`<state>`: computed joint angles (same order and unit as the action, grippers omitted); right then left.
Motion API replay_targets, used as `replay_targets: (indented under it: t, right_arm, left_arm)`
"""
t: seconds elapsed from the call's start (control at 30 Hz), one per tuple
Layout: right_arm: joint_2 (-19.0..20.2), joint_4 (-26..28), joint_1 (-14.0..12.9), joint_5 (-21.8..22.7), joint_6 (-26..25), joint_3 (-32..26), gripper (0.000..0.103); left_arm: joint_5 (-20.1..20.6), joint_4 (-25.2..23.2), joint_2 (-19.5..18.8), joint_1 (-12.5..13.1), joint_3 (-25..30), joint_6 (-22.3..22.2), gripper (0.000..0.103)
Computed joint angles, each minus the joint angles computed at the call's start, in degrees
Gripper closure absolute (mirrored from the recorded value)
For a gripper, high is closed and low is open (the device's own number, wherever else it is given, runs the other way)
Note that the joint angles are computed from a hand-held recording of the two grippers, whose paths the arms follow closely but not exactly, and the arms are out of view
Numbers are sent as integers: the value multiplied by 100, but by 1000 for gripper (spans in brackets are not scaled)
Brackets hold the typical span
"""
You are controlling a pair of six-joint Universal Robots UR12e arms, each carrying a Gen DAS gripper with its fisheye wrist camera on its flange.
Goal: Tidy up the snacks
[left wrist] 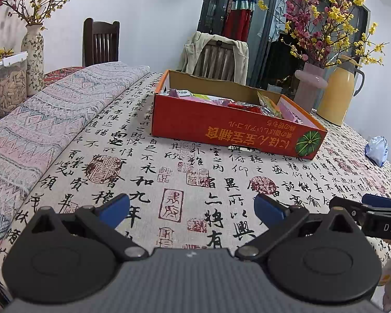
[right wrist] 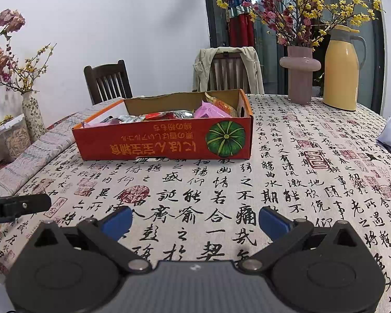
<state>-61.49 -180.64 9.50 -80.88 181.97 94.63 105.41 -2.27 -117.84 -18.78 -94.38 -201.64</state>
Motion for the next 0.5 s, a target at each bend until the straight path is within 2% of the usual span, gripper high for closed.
replay_targets:
  t: [0.5]
  right_arm:
    - [0,-12,-5,3,0,-1,0]
  left_arm:
    - [1,88,10,-4,-21,11,0]
